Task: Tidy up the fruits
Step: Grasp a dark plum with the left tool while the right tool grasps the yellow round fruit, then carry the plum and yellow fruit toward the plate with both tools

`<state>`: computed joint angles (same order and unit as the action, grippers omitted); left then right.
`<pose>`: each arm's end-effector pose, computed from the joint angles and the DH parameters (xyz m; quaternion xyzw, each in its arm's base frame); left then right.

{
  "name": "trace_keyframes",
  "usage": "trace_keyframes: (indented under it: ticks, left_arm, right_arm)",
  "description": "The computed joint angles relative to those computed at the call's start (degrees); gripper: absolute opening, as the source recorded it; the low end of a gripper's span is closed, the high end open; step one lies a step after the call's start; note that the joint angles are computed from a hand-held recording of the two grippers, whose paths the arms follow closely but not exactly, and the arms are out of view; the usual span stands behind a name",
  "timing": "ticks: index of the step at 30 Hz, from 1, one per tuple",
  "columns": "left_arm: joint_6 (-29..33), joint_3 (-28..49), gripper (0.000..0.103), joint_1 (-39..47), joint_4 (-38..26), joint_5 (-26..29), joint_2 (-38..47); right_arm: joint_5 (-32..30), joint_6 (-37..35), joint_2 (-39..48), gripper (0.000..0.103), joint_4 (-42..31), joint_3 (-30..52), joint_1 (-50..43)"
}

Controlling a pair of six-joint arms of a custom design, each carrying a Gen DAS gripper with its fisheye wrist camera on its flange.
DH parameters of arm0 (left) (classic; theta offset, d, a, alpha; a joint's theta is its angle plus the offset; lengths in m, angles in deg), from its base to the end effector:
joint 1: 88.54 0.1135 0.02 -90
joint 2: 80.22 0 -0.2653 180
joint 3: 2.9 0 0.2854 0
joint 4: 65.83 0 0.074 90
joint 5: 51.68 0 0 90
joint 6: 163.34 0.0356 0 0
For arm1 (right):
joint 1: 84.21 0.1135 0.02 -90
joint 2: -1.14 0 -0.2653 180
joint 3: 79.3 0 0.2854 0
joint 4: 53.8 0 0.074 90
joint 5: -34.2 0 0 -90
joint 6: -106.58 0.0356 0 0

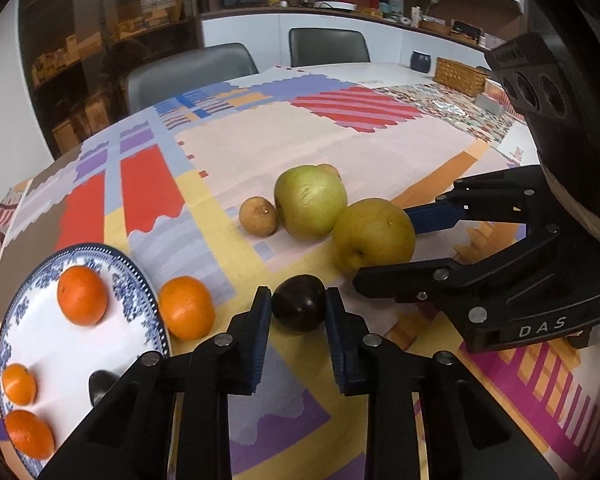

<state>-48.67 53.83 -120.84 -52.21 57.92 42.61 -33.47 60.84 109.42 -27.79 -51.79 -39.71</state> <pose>0.2852 -0.1944 -0.0098 0.4931 0.7940 -0.1819 0.3055 0.1598 0.1380 -0.0036 0.0567 0.9352 0.0758 0.3413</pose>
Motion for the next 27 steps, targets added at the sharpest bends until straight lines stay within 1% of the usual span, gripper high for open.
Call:
trace_keyframes:
  ticks: [6, 17, 27]
  left_arm:
    - [-2.24, -3.39, 0.027, 0.38, 3.05, -1.28, -2.39]
    - [-5.53, -8.55, 0.027, 0.86, 6.89, -3.71, -6.44]
    - [-7.52, -14.45, 0.027, 2.87, 9.65, -3.50, -12.34]
  right_arm:
    - [1.55, 1.25, -0.54, 0.051, -1.06, 0.02, 1.07]
    - [4.52, 4.13, -0.66, 0.050, -0.58, -0.43, 3.82]
    - [10.53, 7.56, -6.30, 0.050, -7.11, -0.12, 9.68]
